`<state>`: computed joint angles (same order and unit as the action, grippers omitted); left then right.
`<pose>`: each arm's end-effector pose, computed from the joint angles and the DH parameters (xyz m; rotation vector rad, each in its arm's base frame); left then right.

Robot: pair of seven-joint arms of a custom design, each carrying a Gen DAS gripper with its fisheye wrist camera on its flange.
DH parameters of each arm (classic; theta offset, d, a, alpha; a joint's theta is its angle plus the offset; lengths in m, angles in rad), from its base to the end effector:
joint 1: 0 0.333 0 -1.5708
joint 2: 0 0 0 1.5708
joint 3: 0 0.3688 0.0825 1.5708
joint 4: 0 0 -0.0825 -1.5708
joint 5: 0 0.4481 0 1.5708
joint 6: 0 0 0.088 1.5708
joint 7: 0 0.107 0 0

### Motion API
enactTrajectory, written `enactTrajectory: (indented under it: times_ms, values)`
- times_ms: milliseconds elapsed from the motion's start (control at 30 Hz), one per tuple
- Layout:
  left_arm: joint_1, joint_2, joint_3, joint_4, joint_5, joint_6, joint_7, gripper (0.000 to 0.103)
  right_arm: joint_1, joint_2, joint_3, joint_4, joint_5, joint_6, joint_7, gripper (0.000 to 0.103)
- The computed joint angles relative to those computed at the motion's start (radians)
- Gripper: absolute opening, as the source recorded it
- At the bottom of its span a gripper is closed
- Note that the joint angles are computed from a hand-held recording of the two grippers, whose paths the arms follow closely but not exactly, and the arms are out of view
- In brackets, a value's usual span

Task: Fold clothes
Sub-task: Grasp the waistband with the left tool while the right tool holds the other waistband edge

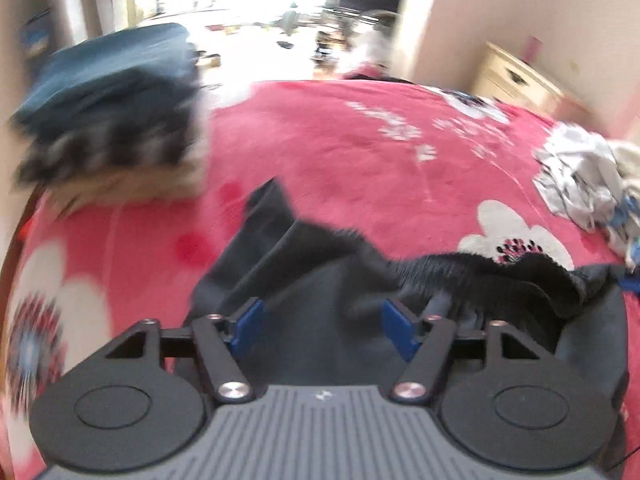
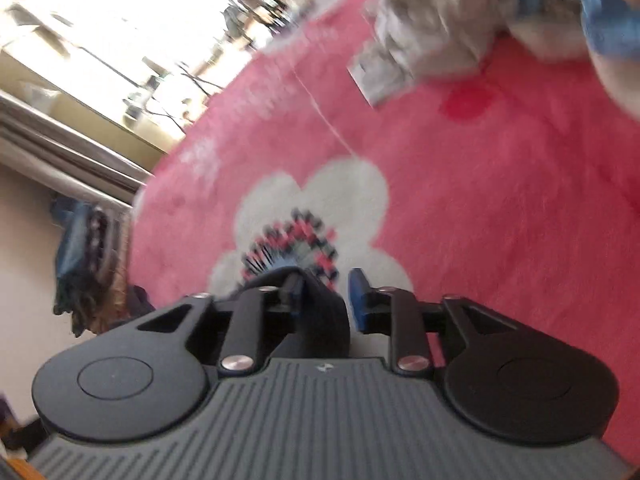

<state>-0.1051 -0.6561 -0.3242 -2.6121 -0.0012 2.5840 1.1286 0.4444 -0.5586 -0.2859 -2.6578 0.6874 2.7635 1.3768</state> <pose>0.3838 -0.1894 0.5340 -1.8993 1.8677 -0.6708 0.4376 0.0380 0.4827 -1.4490 1.8167 0.0121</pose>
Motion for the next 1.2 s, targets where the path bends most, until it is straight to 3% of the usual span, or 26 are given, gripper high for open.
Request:
enactTrajectory:
  times_ms: [67,133,333,500,667,867,967,1100,1133,1167,1200]
  values:
    - [-0.015,0.096,0.04,0.049,0.025,0.027,0.123,0.07,0.051,0.003,-0.037,0.022,0.005,0.026,-0.111,0.05]
    - [-0.02,0.174,0.067,0.095,0.043,0.04,0.233,0.07,0.105,0.019,-0.08,0.061,0.011,0.023,-0.245,0.057]
    - [-0.097,0.353,0.192,0.233,-0.182,-0.06,0.554,0.07,0.18,0.146,-0.137,0.227,0.054,-0.266,-0.516,0.073]
    - [-0.071,0.421,0.188,0.283,-0.286,-0.153,0.666,0.061,0.161,0.27,-0.095,0.349,-0.017,-0.487,-0.607,0.08]
    - [-0.054,0.446,0.165,0.282,-0.301,-0.145,0.704,0.049,0.114,0.33,-0.012,0.411,-0.139,-0.587,-0.659,0.083]
    - [-0.047,0.439,0.14,0.264,-0.269,-0.09,0.674,0.027,0.043,0.384,0.072,0.431,-0.21,-0.625,-0.675,0.083]
    - [-0.044,0.432,0.12,0.247,-0.216,-0.045,0.628,0.021,0.003,0.37,0.104,0.438,-0.222,-0.667,-0.665,0.083]
    - [-0.041,0.427,0.096,0.225,-0.135,0.007,0.559,0.014,-0.05,0.31,0.154,0.389,-0.236,-0.631,-0.697,0.079]
    - [-0.039,0.424,0.091,0.221,-0.115,0.019,0.537,0.011,-0.068,0.3,0.182,0.368,-0.276,-0.582,-0.676,0.065]
    - [-0.038,0.42,0.087,0.217,-0.099,0.029,0.515,0.009,-0.089,0.292,0.207,0.348,-0.306,-0.536,-0.649,0.039]
    - [-0.038,0.411,0.084,0.212,-0.087,0.04,0.497,0.009,-0.109,0.288,0.225,0.334,-0.319,-0.494,-0.613,0.036]
